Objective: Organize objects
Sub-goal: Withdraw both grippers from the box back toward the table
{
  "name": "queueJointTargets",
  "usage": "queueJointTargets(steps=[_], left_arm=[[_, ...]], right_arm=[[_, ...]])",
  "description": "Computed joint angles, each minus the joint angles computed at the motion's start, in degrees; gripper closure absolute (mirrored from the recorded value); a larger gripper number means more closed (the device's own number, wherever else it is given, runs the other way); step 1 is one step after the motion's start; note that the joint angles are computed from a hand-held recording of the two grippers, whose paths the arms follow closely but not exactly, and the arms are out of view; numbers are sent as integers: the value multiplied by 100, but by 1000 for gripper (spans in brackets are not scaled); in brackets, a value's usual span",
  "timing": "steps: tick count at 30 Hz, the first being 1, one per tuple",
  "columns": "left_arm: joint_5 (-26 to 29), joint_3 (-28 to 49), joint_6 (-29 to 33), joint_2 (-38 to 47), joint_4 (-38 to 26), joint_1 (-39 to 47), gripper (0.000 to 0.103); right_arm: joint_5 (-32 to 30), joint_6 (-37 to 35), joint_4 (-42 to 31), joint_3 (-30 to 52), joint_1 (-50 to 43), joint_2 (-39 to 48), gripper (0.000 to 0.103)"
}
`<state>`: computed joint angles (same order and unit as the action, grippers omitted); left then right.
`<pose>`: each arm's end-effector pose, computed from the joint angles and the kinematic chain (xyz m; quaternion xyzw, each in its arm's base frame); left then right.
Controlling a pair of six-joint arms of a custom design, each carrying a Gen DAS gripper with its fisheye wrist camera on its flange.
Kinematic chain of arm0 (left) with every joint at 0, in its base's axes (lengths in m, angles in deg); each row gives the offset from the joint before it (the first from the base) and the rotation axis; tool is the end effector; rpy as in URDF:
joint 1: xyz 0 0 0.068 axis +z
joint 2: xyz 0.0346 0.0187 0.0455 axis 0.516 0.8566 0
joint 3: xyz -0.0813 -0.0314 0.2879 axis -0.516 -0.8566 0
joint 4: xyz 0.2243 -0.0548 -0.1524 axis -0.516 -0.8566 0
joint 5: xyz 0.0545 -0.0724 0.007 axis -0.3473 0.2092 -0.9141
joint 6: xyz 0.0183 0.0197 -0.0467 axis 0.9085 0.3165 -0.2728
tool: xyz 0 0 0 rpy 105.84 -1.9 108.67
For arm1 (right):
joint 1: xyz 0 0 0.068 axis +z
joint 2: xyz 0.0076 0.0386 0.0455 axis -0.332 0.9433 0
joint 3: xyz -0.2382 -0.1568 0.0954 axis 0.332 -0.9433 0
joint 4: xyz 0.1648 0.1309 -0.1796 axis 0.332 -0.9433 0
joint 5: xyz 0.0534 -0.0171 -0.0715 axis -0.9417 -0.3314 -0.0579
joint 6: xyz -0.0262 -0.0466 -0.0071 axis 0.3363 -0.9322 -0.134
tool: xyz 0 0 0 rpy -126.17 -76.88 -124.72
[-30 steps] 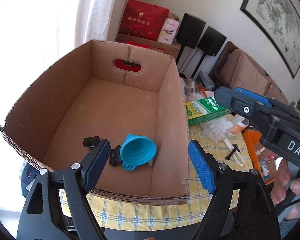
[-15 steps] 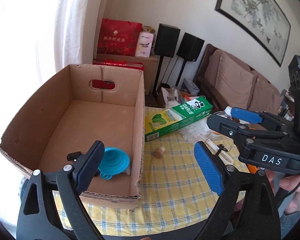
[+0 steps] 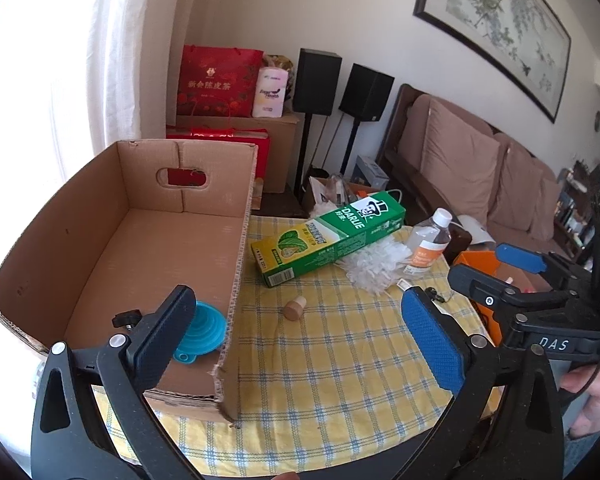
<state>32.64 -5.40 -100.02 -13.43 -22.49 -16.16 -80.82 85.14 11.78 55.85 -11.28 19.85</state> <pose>0.1600 -0.1594 0.1937 0.1065 0.8879 -0.1633 0.4166 0.1425 0.0193 0.2000 -0.0391 0.9013 0.0282 0.4305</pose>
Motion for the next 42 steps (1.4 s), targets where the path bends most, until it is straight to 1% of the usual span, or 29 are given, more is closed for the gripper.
queueJointTargets(steps=[3, 10, 13, 21, 24, 26, 28, 31, 36, 38, 41, 42], left_arm=[[-133, 135, -37, 265, 9, -223, 0], [-204, 346, -120, 772, 204, -592, 0], [-428, 485, -27, 1040, 227, -809, 0], [-658, 768, 150, 1750, 539, -1128, 1], [-605, 826, 181, 1948, 612, -1126, 5], [-417, 789, 135, 1972, 669, -1039, 5], [-201, 721, 51, 1905, 704, -928, 5], [-119, 616, 26, 1574, 629, -813, 5], [-91, 657, 71, 1027, 144, -527, 5], [-46, 661, 62, 875, 15, -353, 5], [93, 602, 55, 696, -87, 23, 5], [149, 570, 46, 669, -82, 114, 5]], right_arm=[[-282, -234, -125, -92, -474, -190, 0], [-732, -721, -339, -197, -1374, -469, 0], [-1151, -976, -383, -221, -1978, -488, 0], [-2008, -1512, -231, -215, -3350, -38, 1], [-2209, -1659, -99, -221, -3685, 233, 2], [-2274, -1693, -11, -227, -3732, 418, 5], [-2275, -1711, 94, -241, -3705, 582, 8], [-2065, -1541, 365, -286, -3344, 827, 9], [-1525, -928, 940, -340, -2189, 1255, 12], [-1333, -721, 1160, -334, -1772, 1486, 17], [-971, -410, 1595, -266, -1041, 2033, 25], [-851, -303, 1782, -229, -804, 2278, 26]])
